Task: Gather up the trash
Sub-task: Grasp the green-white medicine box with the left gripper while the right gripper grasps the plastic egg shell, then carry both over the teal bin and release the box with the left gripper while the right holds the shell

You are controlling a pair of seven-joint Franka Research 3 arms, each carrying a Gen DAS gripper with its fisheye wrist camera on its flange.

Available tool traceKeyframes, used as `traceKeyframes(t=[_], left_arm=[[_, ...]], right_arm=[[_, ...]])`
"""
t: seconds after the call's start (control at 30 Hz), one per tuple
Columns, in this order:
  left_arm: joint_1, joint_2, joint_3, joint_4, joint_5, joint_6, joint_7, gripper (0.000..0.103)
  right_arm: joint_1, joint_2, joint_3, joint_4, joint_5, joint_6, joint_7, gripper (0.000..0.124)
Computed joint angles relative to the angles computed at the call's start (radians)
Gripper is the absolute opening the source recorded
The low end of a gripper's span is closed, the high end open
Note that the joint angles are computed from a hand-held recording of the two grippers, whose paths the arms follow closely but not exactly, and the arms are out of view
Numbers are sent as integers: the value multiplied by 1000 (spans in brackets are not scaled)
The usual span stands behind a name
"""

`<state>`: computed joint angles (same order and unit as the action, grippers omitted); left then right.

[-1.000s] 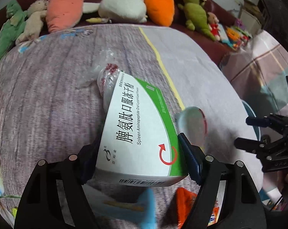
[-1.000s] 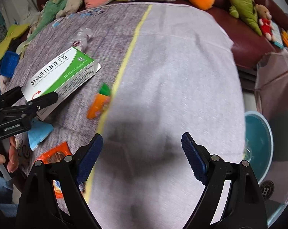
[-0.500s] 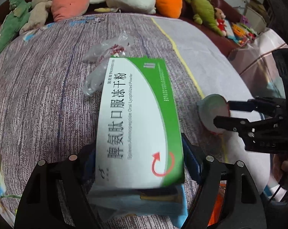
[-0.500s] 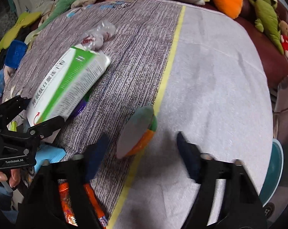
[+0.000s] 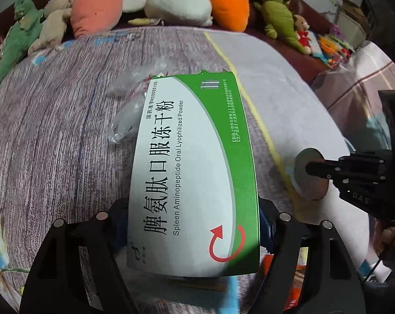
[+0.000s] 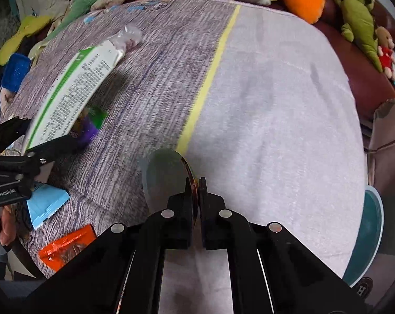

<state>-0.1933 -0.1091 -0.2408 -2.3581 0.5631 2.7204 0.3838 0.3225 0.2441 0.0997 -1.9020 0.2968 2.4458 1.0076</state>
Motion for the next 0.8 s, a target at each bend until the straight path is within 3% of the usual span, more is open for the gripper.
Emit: traceKeyframes(t=[0.33, 0.6, 0.8], left_arm=[[-55, 82, -25, 156, 24, -53, 39, 75], [-129, 265, -24, 374, -42, -57, 153, 75], [-205, 432, -19, 597, -82, -136, 259, 75]], right_arm=[[-67, -75, -19, -68, 111, 33, -80, 5], [-152, -135, -72, -115, 191, 46, -135, 5], [-221, -158, -109, -139, 256, 59, -166, 5]])
